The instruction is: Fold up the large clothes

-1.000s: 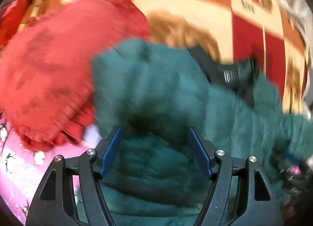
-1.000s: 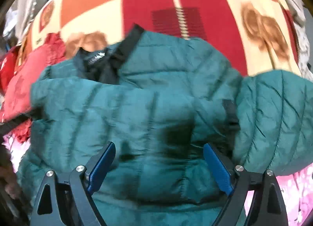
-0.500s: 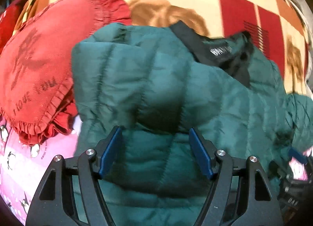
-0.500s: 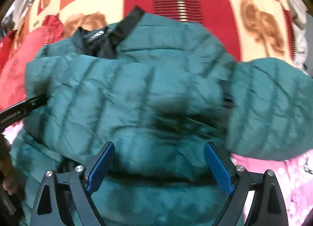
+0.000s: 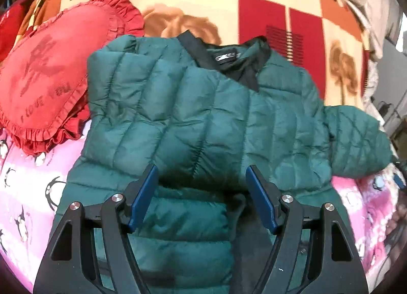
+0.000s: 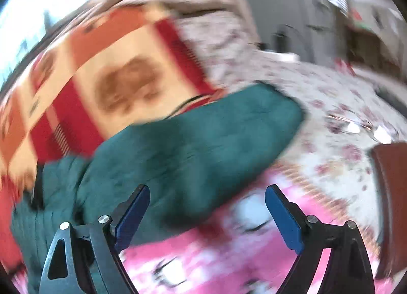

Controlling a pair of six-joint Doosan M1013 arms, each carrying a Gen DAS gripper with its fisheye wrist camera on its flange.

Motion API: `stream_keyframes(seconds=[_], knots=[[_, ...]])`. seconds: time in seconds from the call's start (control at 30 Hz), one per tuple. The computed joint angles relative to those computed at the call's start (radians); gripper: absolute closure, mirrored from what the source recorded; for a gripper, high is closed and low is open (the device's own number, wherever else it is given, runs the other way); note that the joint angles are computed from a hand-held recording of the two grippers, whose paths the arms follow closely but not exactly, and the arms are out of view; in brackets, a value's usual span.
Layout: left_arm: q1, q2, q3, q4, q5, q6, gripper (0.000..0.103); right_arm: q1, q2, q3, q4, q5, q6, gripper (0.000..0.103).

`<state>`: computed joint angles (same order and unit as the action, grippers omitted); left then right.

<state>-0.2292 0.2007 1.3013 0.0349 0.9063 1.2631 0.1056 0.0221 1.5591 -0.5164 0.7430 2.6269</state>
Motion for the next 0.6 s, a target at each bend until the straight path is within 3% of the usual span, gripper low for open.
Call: stream_keyframes(seconds=[0.07,0.2,0.23,0.3,0.37,0.5,0.57,0.6], knots=[[0.008,0.007,-0.006,-0.018,0.012,-0.018,0.032,-0.060,-0.006,0.014,0.079,-0.049,-0.037,0.012],[0.019,0.021,-0.024,-0.025,0.028,-0.029,0.032,-0.202,-0.014,0.061,0.464,-0.174,-0.264,0.015],[0.020,0.023,-0.027,-0.024,0.028,-0.029,0.032,-0.227,-0.022,0.090,0.533,-0.251,-0.276,0.023],[0.022,0.025,-0.029,-0.026,0.027,-0.026,0.032,-0.238,-0.020,0.111,0.621,-0.345,-0.328,0.023],[0.022,0.026,-0.031,-0.022,0.030,-0.027,0.032,-0.256,0.008,0.089,0.813,-0.355,-0.508,0.023],[0.024,0.033,-0.039,-0.032,0.040,-0.015,0.032,-0.268,0.054,0.041,0.945,-0.326,-0.619,0.023],[0.022,0.034,-0.040,-0.021,0.040,-0.021,0.032,-0.262,0.071,0.019,0.863,-0.326,-0.530,0.025],[0.023,0.034,-0.040,-0.019,0.041,-0.025,0.032,-0.253,0.072,0.015,0.751,-0.337,-0.415,0.026]])
